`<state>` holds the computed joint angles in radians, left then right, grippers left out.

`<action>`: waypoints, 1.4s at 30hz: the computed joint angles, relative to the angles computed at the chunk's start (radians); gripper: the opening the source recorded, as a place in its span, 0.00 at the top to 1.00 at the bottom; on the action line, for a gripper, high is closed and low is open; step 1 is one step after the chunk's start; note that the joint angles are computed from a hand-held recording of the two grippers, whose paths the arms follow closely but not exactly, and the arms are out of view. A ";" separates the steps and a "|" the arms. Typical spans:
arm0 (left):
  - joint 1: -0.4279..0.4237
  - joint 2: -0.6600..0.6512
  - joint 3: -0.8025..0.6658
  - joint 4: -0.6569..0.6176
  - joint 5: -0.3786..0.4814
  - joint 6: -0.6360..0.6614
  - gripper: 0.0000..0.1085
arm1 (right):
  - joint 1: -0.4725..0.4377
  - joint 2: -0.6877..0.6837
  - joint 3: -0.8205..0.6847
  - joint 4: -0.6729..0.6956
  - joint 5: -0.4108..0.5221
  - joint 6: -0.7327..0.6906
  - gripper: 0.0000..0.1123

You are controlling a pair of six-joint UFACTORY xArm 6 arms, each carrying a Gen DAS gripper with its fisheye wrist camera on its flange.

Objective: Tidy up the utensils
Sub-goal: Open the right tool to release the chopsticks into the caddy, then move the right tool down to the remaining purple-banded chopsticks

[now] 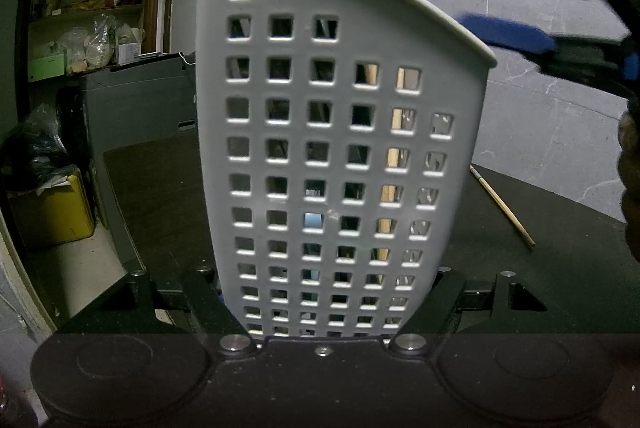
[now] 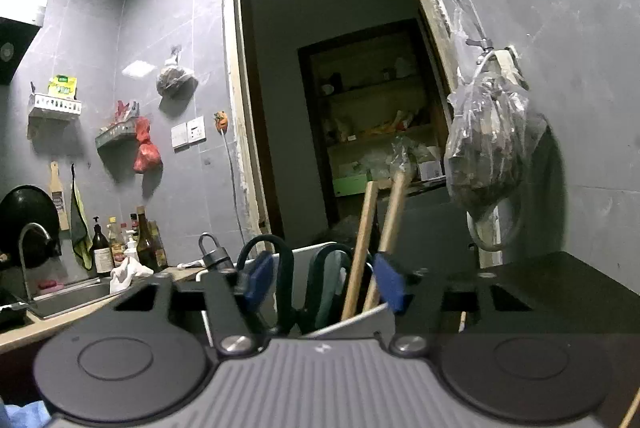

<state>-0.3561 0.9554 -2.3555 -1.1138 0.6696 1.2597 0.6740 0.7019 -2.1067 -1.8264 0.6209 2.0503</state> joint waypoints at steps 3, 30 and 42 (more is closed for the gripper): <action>0.000 -0.006 0.011 -0.008 -0.001 0.008 0.31 | 0.020 -0.086 0.132 -0.007 0.083 0.039 0.17; 0.003 -0.016 0.026 -0.010 -0.002 0.009 0.30 | -0.072 -0.112 0.176 0.903 0.492 -0.355 0.24; 0.004 -0.003 0.008 -0.007 0.002 0.000 0.30 | -0.104 -0.040 0.070 0.904 0.522 -0.394 0.88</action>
<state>-0.3524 0.9525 -2.3473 -1.1213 0.6721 1.2596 0.5705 0.6618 -2.0364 -0.9219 1.1433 1.6565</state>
